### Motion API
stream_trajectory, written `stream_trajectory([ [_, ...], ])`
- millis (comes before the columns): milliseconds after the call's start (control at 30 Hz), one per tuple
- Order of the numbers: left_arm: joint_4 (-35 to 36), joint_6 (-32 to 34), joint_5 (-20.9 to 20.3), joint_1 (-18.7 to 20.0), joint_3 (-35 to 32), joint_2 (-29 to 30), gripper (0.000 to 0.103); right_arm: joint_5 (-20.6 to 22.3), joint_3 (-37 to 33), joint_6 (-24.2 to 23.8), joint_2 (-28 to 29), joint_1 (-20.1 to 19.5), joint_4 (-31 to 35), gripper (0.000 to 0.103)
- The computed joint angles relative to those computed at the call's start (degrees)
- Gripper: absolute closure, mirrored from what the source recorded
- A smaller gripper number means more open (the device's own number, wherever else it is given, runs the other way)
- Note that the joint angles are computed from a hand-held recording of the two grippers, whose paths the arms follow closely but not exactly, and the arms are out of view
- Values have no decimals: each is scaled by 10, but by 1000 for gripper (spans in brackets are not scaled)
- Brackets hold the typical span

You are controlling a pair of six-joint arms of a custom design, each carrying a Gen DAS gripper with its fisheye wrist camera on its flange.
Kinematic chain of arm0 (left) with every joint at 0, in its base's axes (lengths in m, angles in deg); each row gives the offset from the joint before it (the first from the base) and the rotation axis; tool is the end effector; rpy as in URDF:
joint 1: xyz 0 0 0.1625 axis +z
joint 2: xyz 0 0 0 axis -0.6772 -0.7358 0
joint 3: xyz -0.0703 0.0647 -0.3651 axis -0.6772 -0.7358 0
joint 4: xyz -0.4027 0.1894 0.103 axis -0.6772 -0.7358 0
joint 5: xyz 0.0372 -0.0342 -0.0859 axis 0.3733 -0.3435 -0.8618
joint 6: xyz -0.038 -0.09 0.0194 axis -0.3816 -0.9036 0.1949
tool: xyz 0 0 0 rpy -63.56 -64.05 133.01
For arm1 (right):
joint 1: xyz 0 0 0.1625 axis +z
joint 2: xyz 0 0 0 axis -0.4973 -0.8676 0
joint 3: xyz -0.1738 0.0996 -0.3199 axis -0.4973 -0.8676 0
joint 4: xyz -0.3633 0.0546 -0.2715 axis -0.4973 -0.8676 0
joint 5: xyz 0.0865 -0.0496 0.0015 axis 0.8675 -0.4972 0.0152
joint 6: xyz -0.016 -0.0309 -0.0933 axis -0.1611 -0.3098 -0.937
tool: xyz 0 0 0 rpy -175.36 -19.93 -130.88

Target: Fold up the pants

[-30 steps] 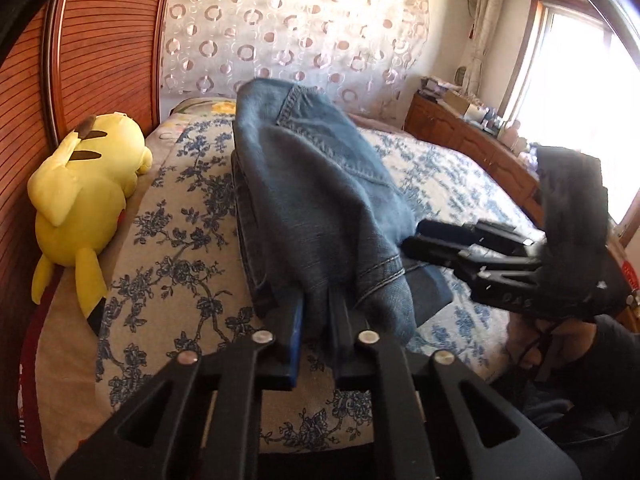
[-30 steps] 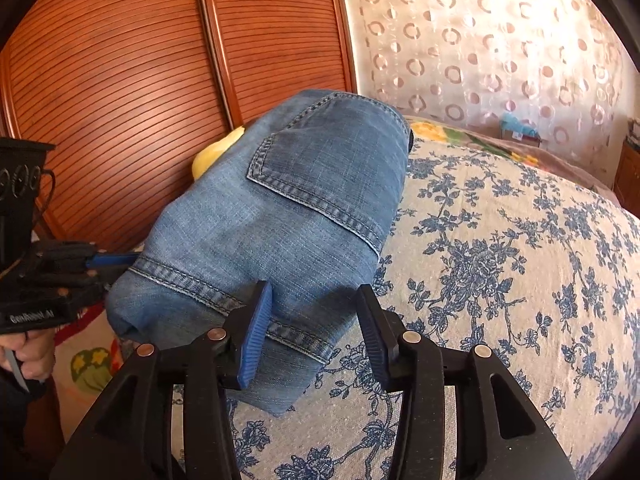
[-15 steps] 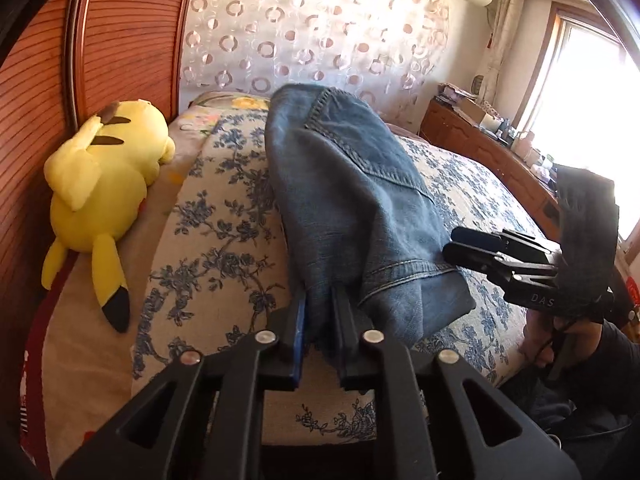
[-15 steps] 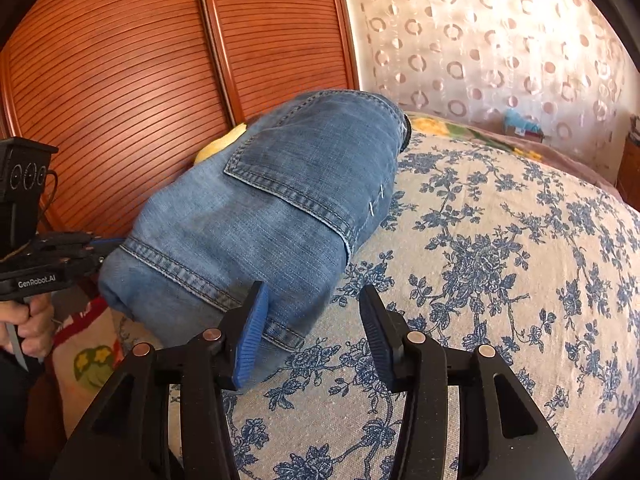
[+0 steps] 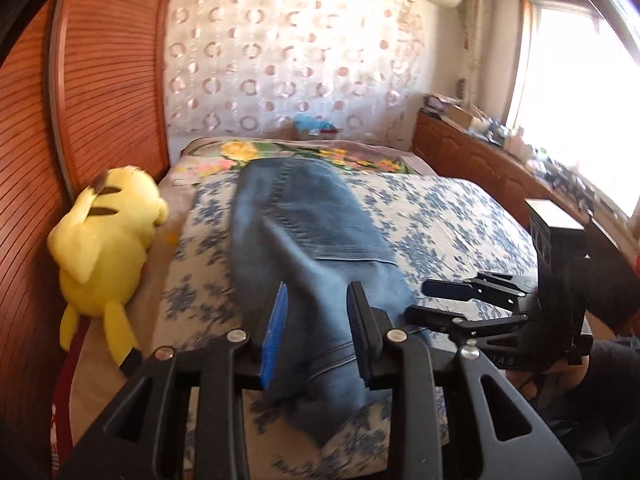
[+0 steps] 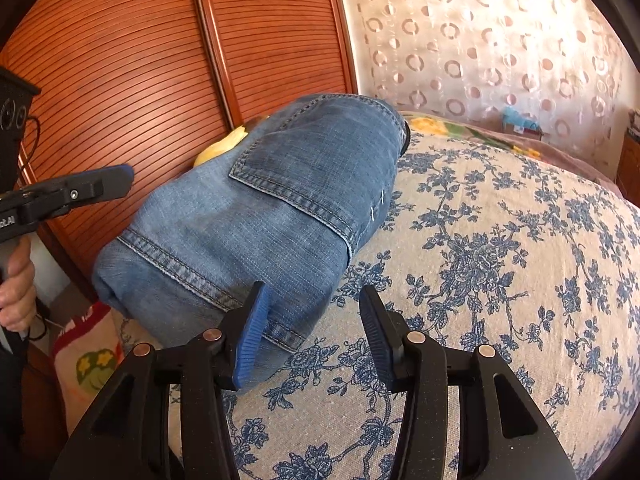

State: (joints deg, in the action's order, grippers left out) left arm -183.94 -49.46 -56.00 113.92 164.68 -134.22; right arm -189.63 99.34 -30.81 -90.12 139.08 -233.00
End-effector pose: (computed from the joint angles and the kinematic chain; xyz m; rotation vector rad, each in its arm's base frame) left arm -0.0956 -0.7594 0.3316 1.1875 2.4964 -0.7690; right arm 0.3247 -0.6764 0.0455 0.5953 -2.3934 0.9554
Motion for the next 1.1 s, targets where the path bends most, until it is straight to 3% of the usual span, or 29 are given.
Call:
stream_trajectory([
  [300,15,17,66,3,-4,37,79,4,5,4,-3,-1,-2,55],
  [867,19,-16,11,19,5,1,79,18,8,16,-12,7,12,56],
  [1000,14,-22,14,22,-3,5,79,20,-11,18,-1,12,30,56],
  [1100,18,-27,29,24,-9,12,79,-8,-27,14,15,14,48,56],
])
